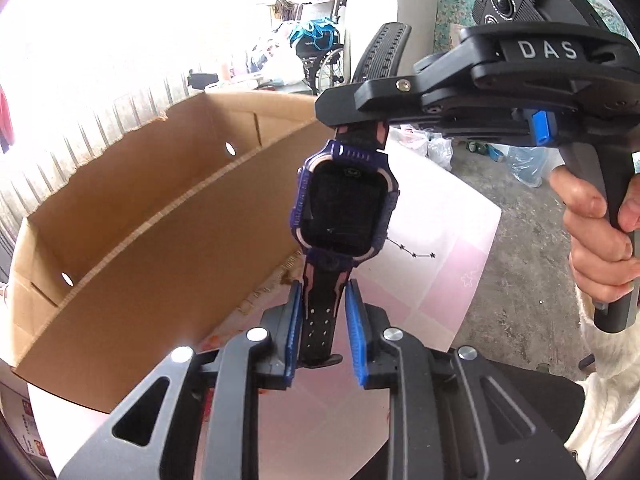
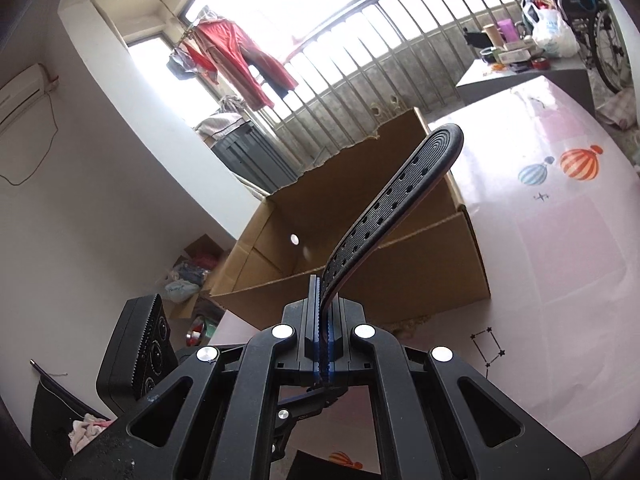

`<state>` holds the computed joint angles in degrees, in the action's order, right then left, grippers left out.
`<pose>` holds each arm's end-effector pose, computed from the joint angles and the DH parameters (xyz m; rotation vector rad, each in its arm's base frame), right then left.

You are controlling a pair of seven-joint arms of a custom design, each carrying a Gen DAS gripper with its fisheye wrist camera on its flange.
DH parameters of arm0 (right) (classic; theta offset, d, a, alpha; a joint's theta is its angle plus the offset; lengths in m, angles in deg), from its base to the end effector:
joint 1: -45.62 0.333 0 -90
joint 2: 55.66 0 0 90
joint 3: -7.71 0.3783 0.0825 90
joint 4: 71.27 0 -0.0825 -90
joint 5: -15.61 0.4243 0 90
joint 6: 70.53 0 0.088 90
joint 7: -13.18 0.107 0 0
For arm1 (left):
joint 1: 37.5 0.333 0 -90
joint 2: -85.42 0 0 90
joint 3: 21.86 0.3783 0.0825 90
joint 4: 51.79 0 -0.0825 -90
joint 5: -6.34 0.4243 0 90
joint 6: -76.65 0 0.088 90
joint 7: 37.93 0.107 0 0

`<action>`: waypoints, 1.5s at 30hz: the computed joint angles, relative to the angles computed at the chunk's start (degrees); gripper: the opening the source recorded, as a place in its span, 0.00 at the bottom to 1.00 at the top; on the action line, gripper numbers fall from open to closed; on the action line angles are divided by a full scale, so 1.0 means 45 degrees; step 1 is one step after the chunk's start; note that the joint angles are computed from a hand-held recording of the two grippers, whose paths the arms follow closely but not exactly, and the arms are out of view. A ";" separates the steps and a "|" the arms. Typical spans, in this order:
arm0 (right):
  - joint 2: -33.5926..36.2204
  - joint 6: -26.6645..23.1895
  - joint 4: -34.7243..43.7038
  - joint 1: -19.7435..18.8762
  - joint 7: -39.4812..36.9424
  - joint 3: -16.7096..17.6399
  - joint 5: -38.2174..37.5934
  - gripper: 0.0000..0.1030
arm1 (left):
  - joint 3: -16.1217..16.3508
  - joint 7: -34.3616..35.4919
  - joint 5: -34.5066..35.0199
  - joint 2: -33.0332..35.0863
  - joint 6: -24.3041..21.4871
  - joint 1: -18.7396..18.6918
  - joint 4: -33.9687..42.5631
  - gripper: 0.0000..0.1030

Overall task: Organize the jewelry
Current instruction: 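Carry the hanging smartwatch with the right tool over the cardboard box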

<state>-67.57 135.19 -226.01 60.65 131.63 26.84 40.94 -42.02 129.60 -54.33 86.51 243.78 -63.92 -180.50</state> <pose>0.4010 0.2131 0.4525 -1.1687 1.7242 -0.3155 0.4405 -0.3858 0.4458 -0.5084 2.6695 -1.0830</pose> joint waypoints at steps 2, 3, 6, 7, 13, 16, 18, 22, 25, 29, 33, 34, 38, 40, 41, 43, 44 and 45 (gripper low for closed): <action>0.0124 -0.0206 0.0485 -0.0109 -0.0299 -0.0207 -0.0471 0.01 | 0.0097 -0.0291 0.0371 -0.0093 0.0129 0.0075 0.0168 0.20; 0.0208 -0.0374 0.0749 -0.0131 -0.0373 -0.0372 -0.0754 0.01 | 0.0253 -0.0749 0.0966 -0.0164 -0.0164 0.0214 0.0360 0.20; 0.0631 -0.0810 0.1606 0.0038 -0.0076 -0.1300 -0.2303 0.01 | 0.0408 -0.2311 0.2850 -0.0081 0.0018 0.0368 0.0814 0.20; 0.0858 -0.0851 0.1914 0.0211 -0.0031 -0.1719 -0.2800 0.01 | 0.0494 -0.2892 0.3582 0.0000 -0.0038 0.0468 0.1045 0.20; 0.2389 -0.2397 0.4174 -0.4762 0.4709 0.0986 -0.9846 0.01 | 0.1199 -0.7742 0.9770 0.1668 -0.1618 0.0605 0.3388 0.20; 0.3429 -0.3278 0.5288 -0.8098 0.6336 0.3850 -1.2355 0.01 | 0.1617 -0.9527 1.2154 0.2793 -0.2701 0.0406 0.4862 0.20; 0.4587 -0.4178 0.6257 -1.0321 0.8008 0.5872 -1.4967 0.01 | 0.1946 -1.0368 1.3669 0.3553 -0.3620 0.0169 0.5910 0.20; 0.7473 -0.7212 0.7867 -1.2637 0.7213 0.8985 -1.5683 0.01 | 0.2420 -1.1444 1.5347 0.4930 -0.5821 -0.0020 0.8029 0.20; 0.8634 -0.9088 0.8869 -1.2378 0.5821 0.9180 -1.4736 0.01 | 0.2259 -1.1064 1.5719 0.5436 -0.7121 0.0139 0.8952 0.20; 0.9609 -1.0719 1.0068 -1.1595 0.4795 0.8672 -1.3740 0.01 | 0.2282 -1.1053 1.5969 0.6415 -0.8440 0.0077 1.0585 0.20; 1.0755 -1.2103 1.0987 -1.1422 0.3881 0.8618 -1.2102 0.02 | 0.2531 -1.0953 1.6498 0.7363 -0.9628 -0.0190 1.1930 0.20; 1.0898 -1.2372 1.1134 -1.1349 0.3828 0.8529 -1.1738 0.02 | 0.2531 -1.0882 1.6542 0.7534 -0.9905 -0.0234 1.2219 0.20; 1.1229 -1.3828 1.1839 -1.0791 0.3078 0.7967 -1.0902 0.14 | 0.2793 -1.0644 1.7271 0.8040 -1.0674 -0.0627 1.2943 0.21; 1.1040 -1.4121 1.1920 -1.0446 0.3098 0.7519 -1.0664 0.20 | 0.2913 -1.0717 1.7449 0.8430 -1.1585 -0.0803 1.3609 0.23; 1.0960 -1.4197 1.1960 -1.0260 0.2977 0.7349 -1.0604 0.19 | 0.2967 -1.0802 1.7542 0.8524 -1.1789 -0.0858 1.3754 0.23; 1.0463 -1.4107 1.1871 -0.9700 0.3178 0.6672 -1.0805 0.20 | 0.2991 -1.0751 1.7730 0.8533 -1.1832 -0.0883 1.3753 0.24; 1.0327 -1.4008 1.1826 -0.9539 0.3109 0.6426 -1.0822 0.23 | 0.3094 -1.0831 1.8000 0.8529 -1.1616 -0.0959 1.3681 0.25; 1.0154 -1.3828 1.1703 -0.9433 0.3077 0.6253 -1.0750 0.24 | 0.3291 -1.1090 1.8445 0.8432 -1.1346 -0.1122 1.3442 0.32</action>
<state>-21.88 72.96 -173.34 18.20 145.47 54.98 -7.44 -27.21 79.70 28.68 124.46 192.72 -68.97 -120.00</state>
